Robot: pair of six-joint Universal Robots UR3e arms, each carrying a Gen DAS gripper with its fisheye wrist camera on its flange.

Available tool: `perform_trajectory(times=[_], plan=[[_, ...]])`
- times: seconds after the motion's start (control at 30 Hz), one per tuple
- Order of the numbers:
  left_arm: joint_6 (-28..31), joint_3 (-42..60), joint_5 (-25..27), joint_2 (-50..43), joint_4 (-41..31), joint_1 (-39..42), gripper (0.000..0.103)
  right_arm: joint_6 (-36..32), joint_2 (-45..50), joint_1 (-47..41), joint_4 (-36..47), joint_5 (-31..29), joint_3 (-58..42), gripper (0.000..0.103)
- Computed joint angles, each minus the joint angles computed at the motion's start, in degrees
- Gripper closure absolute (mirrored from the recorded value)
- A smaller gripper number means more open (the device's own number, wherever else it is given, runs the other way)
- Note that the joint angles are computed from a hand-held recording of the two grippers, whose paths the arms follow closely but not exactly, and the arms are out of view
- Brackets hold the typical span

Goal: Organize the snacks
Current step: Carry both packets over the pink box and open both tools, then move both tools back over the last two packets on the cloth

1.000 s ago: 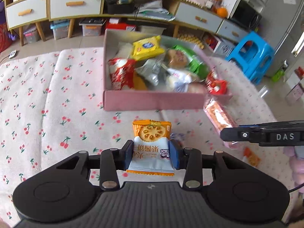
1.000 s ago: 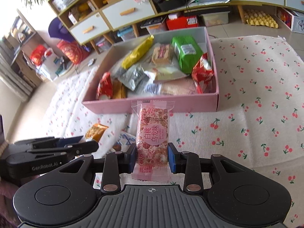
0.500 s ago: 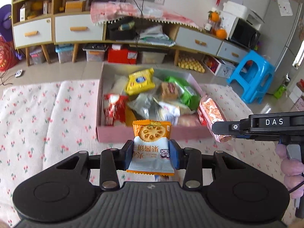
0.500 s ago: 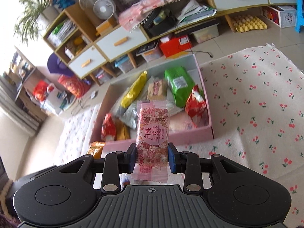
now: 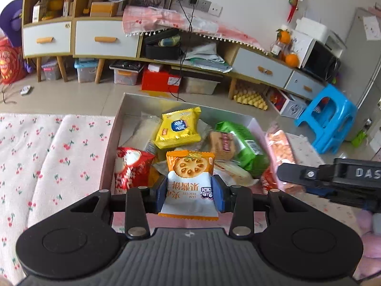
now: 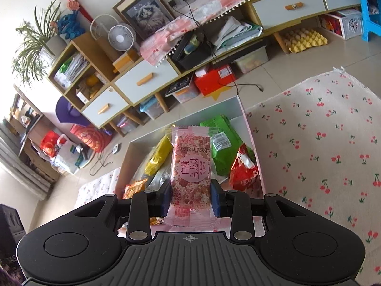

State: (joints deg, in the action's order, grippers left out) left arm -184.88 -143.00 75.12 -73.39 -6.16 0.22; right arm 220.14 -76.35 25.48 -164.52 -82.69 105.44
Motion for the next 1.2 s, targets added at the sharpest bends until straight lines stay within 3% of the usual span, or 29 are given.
perform_trajectory(times=[0.1,0.5,0.57,0.6,0.67,0.73,0.9,1.07,1.2], plan=[[1.1,-0.3,0.5,-2.8,4.3,-0.3,0.066,0.1,1.5,0.2,-1.0,0.2,-0.6,0.071],[1.9,-1.3,2.9,-5.0,7.8,-1.6,0.064,0.3,6.1,2.9,-1.7,-4.2,-3.9,0.071],[1.5,-1.7,3.4,-4.7,8.5,-1.6,0.062,1.7,6.5,3.2,-2.2,-5.0,-3.9,0.066],[1.5,-1.8,3.2,-4.3,8.3,-1.4,0.058,2.9,6.5,3.3,-2.9,-5.7,-3.6,0.065],[1.6,-1.9,3.0,-3.7,7.8,-1.2,0.05,4.4,5.9,2.7,-3.6,-5.0,-2.8,0.045],[1.8,-1.8,3.3,-3.4,7.7,-1.5,0.048,4.9,5.2,2.4,-4.7,-5.0,-1.8,0.039],[2.4,-1.6,4.2,-1.8,5.5,-2.1,0.036,5.1,3.0,1.1,-2.9,-3.2,-0.6,0.035],[2.3,-1.6,8.0,1.7,2.1,-4.6,0.024,4.4,-0.1,0.7,-0.7,-2.8,0.1,0.026],[2.9,-1.3,11.0,5.4,-2.2,-7.0,0.016,4.5,-3.1,0.5,1.7,-2.4,1.0,0.025]])
